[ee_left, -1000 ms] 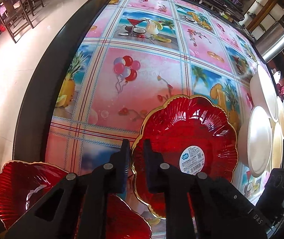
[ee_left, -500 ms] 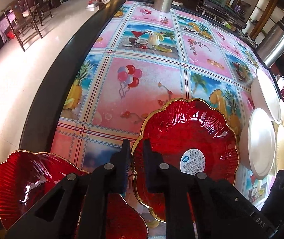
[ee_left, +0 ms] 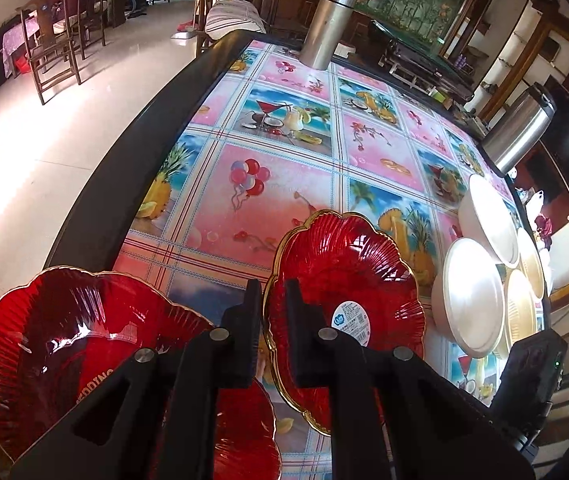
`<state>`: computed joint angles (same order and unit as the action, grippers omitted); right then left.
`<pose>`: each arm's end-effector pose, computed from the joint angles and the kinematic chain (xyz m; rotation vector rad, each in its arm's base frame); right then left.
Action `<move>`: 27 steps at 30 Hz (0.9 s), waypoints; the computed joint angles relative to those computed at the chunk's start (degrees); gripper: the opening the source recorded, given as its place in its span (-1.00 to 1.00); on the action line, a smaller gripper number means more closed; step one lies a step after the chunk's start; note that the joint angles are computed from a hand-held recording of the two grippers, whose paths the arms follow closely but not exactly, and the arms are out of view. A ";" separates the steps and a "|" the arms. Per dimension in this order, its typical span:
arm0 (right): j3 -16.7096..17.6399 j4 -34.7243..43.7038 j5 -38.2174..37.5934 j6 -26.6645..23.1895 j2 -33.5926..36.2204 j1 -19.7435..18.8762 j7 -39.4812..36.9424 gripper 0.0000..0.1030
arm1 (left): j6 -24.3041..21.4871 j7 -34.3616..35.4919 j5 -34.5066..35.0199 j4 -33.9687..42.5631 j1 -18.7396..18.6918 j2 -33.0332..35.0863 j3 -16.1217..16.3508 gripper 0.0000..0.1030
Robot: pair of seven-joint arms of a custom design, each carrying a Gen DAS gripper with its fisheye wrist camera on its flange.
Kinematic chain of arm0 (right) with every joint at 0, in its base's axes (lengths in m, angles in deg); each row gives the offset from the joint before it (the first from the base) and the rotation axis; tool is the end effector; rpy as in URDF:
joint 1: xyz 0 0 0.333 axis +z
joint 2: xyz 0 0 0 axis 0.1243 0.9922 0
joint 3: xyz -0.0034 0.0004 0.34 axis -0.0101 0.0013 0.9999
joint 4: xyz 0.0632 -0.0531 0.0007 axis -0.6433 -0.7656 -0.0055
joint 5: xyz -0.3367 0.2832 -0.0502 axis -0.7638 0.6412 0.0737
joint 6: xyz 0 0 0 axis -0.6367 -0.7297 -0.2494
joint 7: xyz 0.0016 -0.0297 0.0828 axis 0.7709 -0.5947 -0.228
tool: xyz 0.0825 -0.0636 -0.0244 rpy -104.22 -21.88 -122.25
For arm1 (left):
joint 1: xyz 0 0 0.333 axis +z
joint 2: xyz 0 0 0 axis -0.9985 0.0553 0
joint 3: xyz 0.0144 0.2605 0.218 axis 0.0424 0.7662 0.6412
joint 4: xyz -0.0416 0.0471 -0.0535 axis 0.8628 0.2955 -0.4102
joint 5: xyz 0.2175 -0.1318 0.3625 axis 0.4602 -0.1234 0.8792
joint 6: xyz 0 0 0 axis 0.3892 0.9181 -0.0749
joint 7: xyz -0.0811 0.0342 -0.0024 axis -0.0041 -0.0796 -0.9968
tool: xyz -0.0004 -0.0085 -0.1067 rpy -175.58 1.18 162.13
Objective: Organize plates and bowls
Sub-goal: 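Lift the red plate and lower it onto the red plate stack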
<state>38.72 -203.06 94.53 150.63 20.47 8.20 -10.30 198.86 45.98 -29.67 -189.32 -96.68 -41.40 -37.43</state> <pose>0.6367 0.0736 0.2575 -1.4381 1.7692 0.4134 0.5901 -0.1811 0.3461 -2.2085 1.6918 -0.7173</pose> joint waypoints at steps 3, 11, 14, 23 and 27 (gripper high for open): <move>0.10 -0.01 0.08 -0.28 -0.05 0.00 -0.56 -0.74 | 1.46 -2.31 2.24 -1.52 -0.51 -1.52 0.78 -0.82; 0.18 -0.91 4.58 -1.21 -1.36 -0.21 -6.68 -0.76 | 5.19 -11.79 11.59 -6.02 0.45 -6.50 0.86 -0.82; 0.03 -1.98 8.19 -1.46 -2.74 0.01 -11.54 -0.76 | 6.34 -18.90 19.21 -8.31 2.56 -9.57 -0.28 -0.81; -1.19 -6.45 12.63 -4.90 -8.67 3.56 -21.02 -0.75 | 7.03 -33.21 31.78 -18.63 13.65 -23.20 -7.26 -0.81; -0.90 -7.34 10.55 -5.32 -10.02 6.16 -20.26 -0.75 | 4.76 -31.87 29.74 -22.66 16.79 -27.44 -9.81 -0.81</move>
